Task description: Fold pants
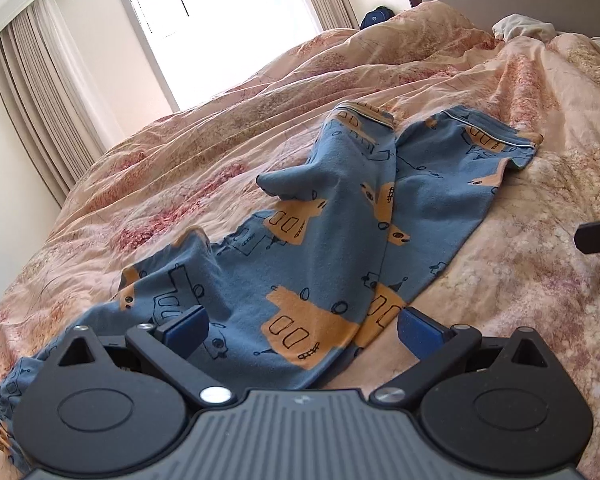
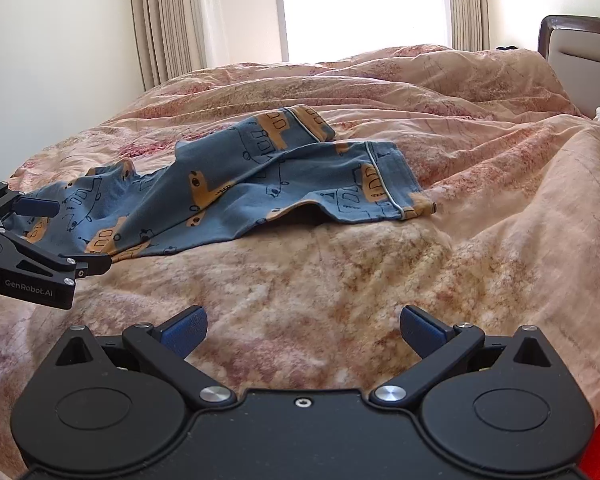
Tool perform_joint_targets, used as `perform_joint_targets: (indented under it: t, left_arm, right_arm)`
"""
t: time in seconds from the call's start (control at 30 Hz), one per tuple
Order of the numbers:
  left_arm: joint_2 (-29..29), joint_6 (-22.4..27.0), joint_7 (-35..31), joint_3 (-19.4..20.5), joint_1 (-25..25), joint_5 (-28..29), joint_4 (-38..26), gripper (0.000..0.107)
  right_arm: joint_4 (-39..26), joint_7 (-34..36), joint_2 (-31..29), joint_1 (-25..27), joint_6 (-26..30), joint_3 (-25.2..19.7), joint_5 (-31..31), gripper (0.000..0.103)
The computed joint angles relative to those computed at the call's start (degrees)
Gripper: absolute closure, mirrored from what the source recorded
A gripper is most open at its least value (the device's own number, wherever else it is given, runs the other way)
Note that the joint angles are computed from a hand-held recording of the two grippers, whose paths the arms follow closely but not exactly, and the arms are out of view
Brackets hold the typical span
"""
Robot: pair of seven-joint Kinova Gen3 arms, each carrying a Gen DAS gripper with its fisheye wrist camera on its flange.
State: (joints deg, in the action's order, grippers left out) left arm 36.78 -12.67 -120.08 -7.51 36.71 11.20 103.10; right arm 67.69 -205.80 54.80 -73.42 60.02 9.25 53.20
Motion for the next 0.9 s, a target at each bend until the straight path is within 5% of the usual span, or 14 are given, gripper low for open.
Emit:
perform_joint_targets:
  t: [0.33, 0.47, 0.57, 0.6, 0.67, 0.77, 0.83, 0.9]
  left_arm:
    - [1.5, -12.4, -6.8, 3.8, -1.0, -4.1, 3.5, 0.009]
    - [3.6, -15.9, -13.5, 4.0, 0.2, -4.1, 2.4, 0.034]
    - [4.5, -13.7, -15.2, 6.6, -1.8, -5.0, -0.1, 0.056]
    - [4.9, -11.5, -15.8, 6.8, -2.0, -5.0, -1.5, 0.068]
    - [5.4, -7.6, -16.1, 7.8, -3.0, -6.1, -3.6, 0.075]
    - [6.1, -4.3, -15.5, 9.8, -5.1, -9.2, -5.1, 0.076]
    - [6.5, -5.9, -15.3, 9.5, -5.1, -10.2, -4.3, 0.076]
    - [6.6, -7.8, -14.7, 10.8, -6.2, -11.8, -3.3, 0.076]
  right_arm:
    - [5.6, 3.3, -3.4, 6.4, -9.3, 1.2, 7.0, 0.001]
    - [2.6, 7.0, -2.1, 8.5, -9.1, 1.5, 6.2, 0.001]
    - [2.8, 4.8, -1.8, 8.2, -10.6, 2.8, 6.6, 0.004]
    - [3.0, 4.2, -1.7, 8.0, -10.8, 3.1, 6.9, 0.006]
    - [2.7, 3.8, -1.3, 7.9, -10.8, 3.0, 6.6, 0.011]
    - [3.4, 2.2, -1.2, 7.9, -12.2, 3.3, 6.5, 0.025]
    - [3.2, 1.6, -0.9, 7.8, -11.9, 3.8, 6.6, 0.046]
    - [3.2, 0.2, -0.8, 8.2, -12.4, 4.5, 7.0, 0.055]
